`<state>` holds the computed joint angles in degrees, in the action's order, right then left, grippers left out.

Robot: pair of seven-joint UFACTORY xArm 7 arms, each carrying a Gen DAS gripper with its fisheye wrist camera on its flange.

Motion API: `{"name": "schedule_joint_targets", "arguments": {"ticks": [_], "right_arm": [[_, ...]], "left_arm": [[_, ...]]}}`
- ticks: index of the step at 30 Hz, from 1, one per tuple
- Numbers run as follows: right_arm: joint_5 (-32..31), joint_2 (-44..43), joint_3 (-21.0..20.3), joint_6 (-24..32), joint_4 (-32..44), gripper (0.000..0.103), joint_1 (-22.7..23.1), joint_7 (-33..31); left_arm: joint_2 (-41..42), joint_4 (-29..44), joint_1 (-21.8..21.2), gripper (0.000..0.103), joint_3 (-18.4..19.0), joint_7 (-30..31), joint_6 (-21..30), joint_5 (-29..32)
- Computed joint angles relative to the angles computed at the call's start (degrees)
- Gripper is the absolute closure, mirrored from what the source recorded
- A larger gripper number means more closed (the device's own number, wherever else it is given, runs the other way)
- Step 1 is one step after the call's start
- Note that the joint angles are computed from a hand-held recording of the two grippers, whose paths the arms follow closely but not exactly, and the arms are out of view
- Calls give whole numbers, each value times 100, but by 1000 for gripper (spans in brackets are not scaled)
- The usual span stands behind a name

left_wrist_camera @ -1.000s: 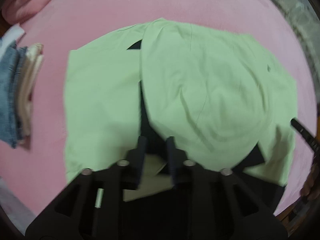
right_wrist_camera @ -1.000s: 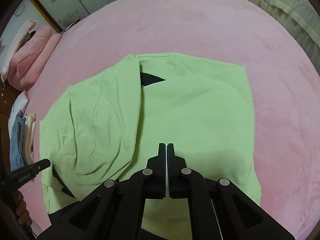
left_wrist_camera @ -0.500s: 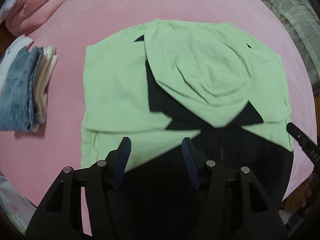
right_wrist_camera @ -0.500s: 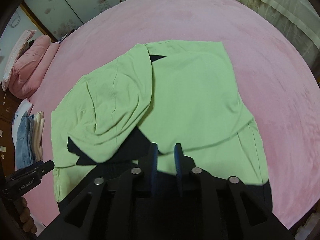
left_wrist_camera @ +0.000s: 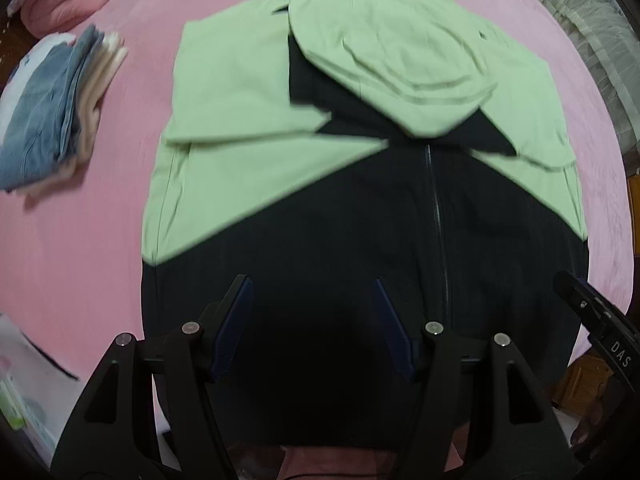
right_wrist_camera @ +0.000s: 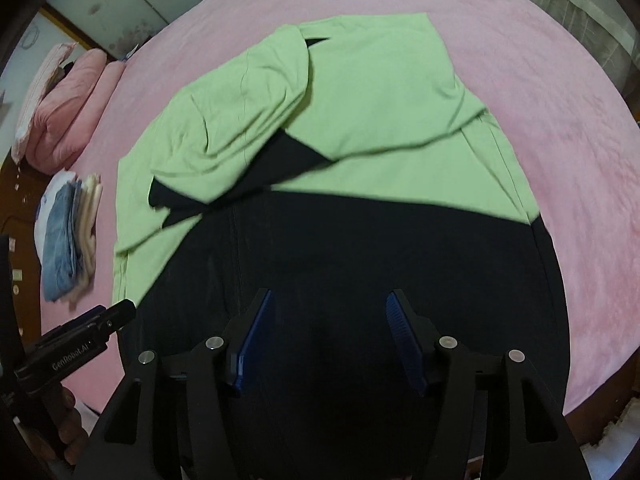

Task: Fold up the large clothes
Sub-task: 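Open both tools and withdraw them from the folded hood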

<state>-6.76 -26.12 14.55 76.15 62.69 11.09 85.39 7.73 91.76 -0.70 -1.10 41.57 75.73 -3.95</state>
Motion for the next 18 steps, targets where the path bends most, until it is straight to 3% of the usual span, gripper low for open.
{"name": "schedule_joint_targets", "arguments": {"ticks": [7,11,18], "right_arm": [[58,-437,447,436,157,44,271,337],[-74,-564,800,965,612,43,359,442],[-422,-528,1507,1782,1348,31,407,649]], "left_arm": [[-1133,-857,218,44,214,316,-2,-205],[-1563,-1119,343,44,387,304,170,-307],[-1966,-1258,600,44,719,455,509,-634]]}}
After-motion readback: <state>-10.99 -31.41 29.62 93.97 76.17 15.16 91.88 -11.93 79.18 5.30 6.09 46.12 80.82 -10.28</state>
